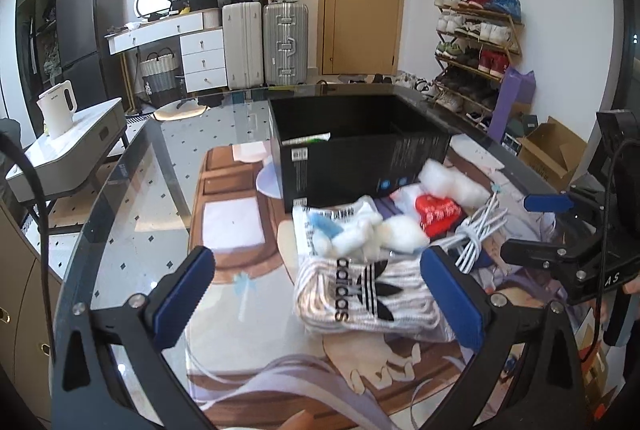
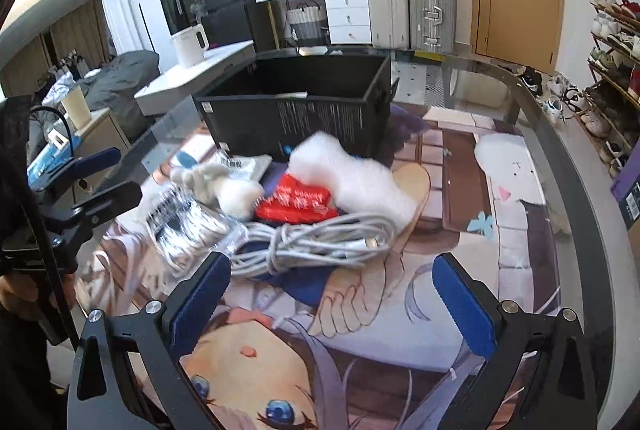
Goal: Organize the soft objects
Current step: 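Withdraw both tools from the box back over the table items, then grasp the bagged white cable coil with the right tool and lift it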
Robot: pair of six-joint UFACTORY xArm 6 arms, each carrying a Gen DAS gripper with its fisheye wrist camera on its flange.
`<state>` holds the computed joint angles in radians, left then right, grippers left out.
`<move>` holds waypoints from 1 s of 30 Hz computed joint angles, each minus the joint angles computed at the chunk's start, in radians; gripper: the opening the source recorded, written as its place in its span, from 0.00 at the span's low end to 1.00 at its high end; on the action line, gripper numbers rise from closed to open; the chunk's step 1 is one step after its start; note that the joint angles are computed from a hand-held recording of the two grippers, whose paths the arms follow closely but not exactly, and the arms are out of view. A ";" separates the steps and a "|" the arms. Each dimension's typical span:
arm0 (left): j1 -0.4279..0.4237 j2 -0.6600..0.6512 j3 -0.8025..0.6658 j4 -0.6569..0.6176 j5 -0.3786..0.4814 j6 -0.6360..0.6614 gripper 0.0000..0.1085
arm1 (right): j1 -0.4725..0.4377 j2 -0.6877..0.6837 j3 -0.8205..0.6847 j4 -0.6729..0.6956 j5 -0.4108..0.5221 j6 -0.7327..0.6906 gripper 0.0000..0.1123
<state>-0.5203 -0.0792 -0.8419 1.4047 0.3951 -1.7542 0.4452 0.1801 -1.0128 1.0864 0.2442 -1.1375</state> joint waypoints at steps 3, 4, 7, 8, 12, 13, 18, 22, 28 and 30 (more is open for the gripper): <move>-0.005 0.009 0.000 -0.004 0.000 0.016 0.95 | -0.001 0.010 -0.004 -0.008 0.008 0.004 0.91; -0.003 0.012 -0.001 -0.002 -0.009 0.017 0.95 | 0.000 0.015 -0.006 -0.020 0.007 0.013 0.91; 0.004 0.020 -0.004 0.009 -0.029 0.012 0.95 | 0.002 0.033 -0.021 -0.045 0.007 0.038 0.91; 0.006 0.023 -0.005 0.007 -0.033 0.014 0.95 | 0.003 0.041 -0.025 -0.062 0.000 0.055 0.91; 0.013 0.037 -0.006 -0.023 -0.039 0.039 0.95 | 0.005 0.062 -0.037 -0.132 -0.014 0.134 0.91; 0.015 0.039 -0.006 -0.025 -0.044 0.040 0.95 | 0.005 0.065 -0.040 -0.137 -0.014 0.139 0.91; 0.022 0.050 -0.012 -0.039 -0.068 0.063 0.95 | 0.001 0.080 -0.059 -0.131 -0.003 0.135 0.91; 0.026 0.062 -0.020 -0.054 -0.081 0.086 0.95 | -0.005 0.097 -0.077 -0.162 0.006 0.167 0.91; 0.034 0.074 -0.021 -0.094 -0.096 0.123 0.95 | -0.010 0.116 -0.099 -0.181 0.026 0.197 0.91; 0.033 0.074 -0.020 -0.075 -0.095 0.105 0.95 | -0.010 0.124 -0.106 -0.197 0.026 0.209 0.91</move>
